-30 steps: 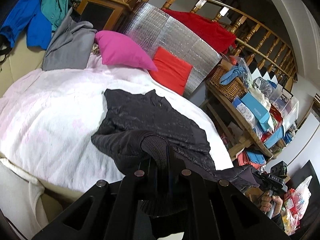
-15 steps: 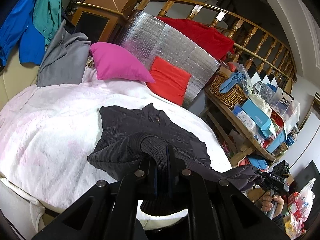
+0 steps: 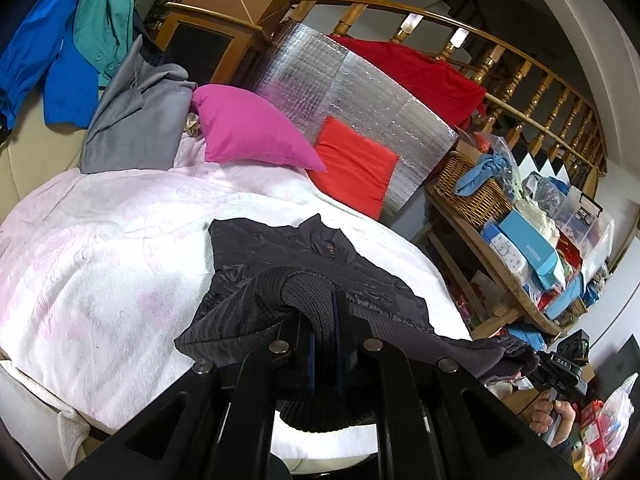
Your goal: Fold large clothes
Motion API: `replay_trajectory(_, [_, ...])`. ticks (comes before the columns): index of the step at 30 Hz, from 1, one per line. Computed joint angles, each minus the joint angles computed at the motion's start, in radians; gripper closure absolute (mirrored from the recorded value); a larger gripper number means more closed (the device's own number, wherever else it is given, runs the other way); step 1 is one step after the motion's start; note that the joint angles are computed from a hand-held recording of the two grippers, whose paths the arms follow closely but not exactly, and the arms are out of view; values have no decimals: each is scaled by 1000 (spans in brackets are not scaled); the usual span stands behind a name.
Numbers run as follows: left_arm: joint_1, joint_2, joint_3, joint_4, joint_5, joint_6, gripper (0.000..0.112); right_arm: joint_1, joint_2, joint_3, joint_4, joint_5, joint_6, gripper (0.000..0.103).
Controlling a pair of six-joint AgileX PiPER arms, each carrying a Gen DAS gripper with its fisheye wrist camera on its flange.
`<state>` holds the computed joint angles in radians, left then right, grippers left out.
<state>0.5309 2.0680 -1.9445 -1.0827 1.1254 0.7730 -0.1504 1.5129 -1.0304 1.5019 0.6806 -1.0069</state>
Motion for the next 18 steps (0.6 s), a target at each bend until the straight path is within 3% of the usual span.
replay_trajectory(18, [-51,75,-150,87,-53,-117,104,59,90,-159,-67,-87,97,95])
